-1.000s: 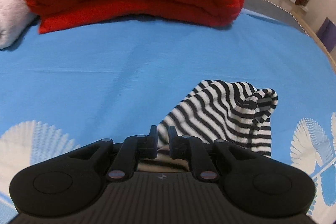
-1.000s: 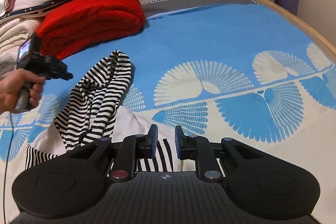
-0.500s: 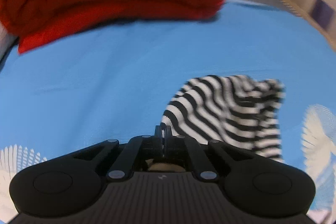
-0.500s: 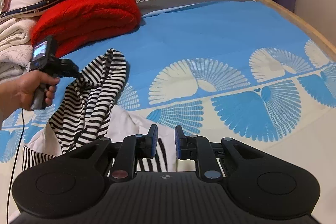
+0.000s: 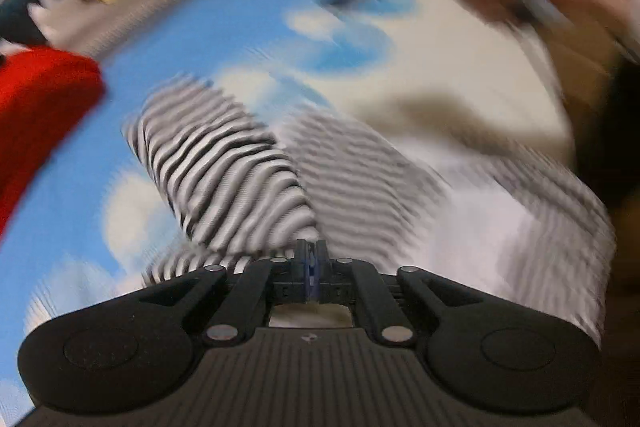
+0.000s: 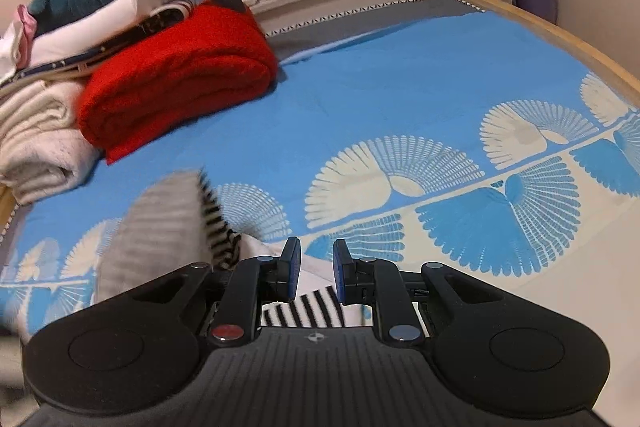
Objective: Fold small clothes
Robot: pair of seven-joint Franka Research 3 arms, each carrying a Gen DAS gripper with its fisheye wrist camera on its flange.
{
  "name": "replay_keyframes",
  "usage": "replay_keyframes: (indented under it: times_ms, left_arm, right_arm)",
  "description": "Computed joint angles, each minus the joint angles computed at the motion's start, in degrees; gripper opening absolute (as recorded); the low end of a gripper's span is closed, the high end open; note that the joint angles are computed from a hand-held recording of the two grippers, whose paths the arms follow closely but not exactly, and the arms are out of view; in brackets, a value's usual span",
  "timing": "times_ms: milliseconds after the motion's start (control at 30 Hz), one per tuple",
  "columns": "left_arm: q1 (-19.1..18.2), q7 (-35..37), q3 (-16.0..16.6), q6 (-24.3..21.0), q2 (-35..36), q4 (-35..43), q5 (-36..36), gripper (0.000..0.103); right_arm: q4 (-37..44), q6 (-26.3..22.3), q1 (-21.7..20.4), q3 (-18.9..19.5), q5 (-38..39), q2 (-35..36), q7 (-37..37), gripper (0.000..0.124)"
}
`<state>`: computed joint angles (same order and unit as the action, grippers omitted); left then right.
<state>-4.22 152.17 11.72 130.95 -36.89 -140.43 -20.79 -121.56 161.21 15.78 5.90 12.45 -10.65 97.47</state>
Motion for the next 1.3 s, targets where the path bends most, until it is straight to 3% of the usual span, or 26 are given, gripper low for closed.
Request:
replay_keyframes:
  times_ms: [67, 167, 267, 367, 400, 500, 667, 900, 933, 1000, 1033, 1133, 1233, 1300]
  left_arm:
    - [3.2, -5.2, -0.9, -2.7, -5.3, -3.0, 1.3, 0.005]
    - [8.7, -21.7, -2.8, 3.0, -7.9, -5.9, 0.1, 0.008]
    - [14.3, -45.1, -5.1, 9.0, -3.1, -6.0, -3.5, 0.018]
    - [13.8, -57.6, -3.0, 6.8, 3.7, -3.2, -6.6, 0.018]
    - [12.4, -58.6, -1.9, 6.1, 5.6, -2.4, -7.4, 0.020]
    - [10.2, -59.2, -1.3, 5.3, 10.0, -0.5, -8.4, 0.038]
    - [10.8, -66.5, -3.5, 3.2, 10.4, -2.6, -7.3, 0.039]
    - [9.3, -66.8, -4.8, 3.8, 13.6, -3.2, -6.8, 0.036]
    - [9.1, -66.2, -4.7, 4.1, 13.4, -3.4, -7.2, 0.023]
    - [9.0, -65.1, -4.6, 5.9, 12.5, -3.6, -7.8, 0.001]
    - [9.2, -65.0, -5.0, 7.8, 11.5, -3.9, -7.1, 0.001]
    - [10.4, -65.3, -6.2, 16.3, 7.4, -5.4, -2.3, 0.001]
    - [10.0, -65.1, -4.4, 24.0, 3.4, -7.0, 0.6, 0.001]
    - [10.7, -66.3, -3.3, 23.9, 3.0, -6.7, 3.3, 0.001]
  right_arm:
    - [-0.8, 0.3, 1.4, -0.7, 3.0, -0.9, -2.4, 0.019]
    - [-1.7, 0.0, 3.2, -1.1, 6.6, -1.8, -5.8, 0.019]
    - [-1.4, -2.8, 5.6, -2.0, 12.4, -1.6, -10.3, 0.019]
    - [0.4, -7.9, 7.1, -2.8, 18.6, -0.2, -14.8, 0.027]
    - [1.1, -10.0, 7.0, -2.6, 19.3, 0.6, -15.0, 0.030]
    - [2.2, -14.1, 5.7, -1.2, 17.3, 2.4, -11.9, 0.036]
    - [2.2, -15.2, 3.4, 1.0, 5.2, 4.8, 0.9, 0.036]
    - [3.1, -18.4, 3.9, -0.1, 11.8, 7.0, 0.0, 0.032]
    - [3.2, -18.6, 4.0, -0.2, 12.6, 7.0, -0.4, 0.024]
    - [3.3, -18.6, 4.0, -0.5, 15.8, 6.9, -2.1, 0.013]
    - [3.0, -17.8, 4.0, -0.7, 18.4, 6.4, -3.2, 0.001]
    - [0.7, -11.9, 4.9, -1.6, 31.2, 3.2, -8.3, 0.001]
    - [-1.4, -7.5, 7.4, -3.5, 47.0, -1.5, -21.5, 0.001]
    - [-2.7, -9.4, 7.9, -4.3, 49.7, -3.6, -25.0, 0.001]
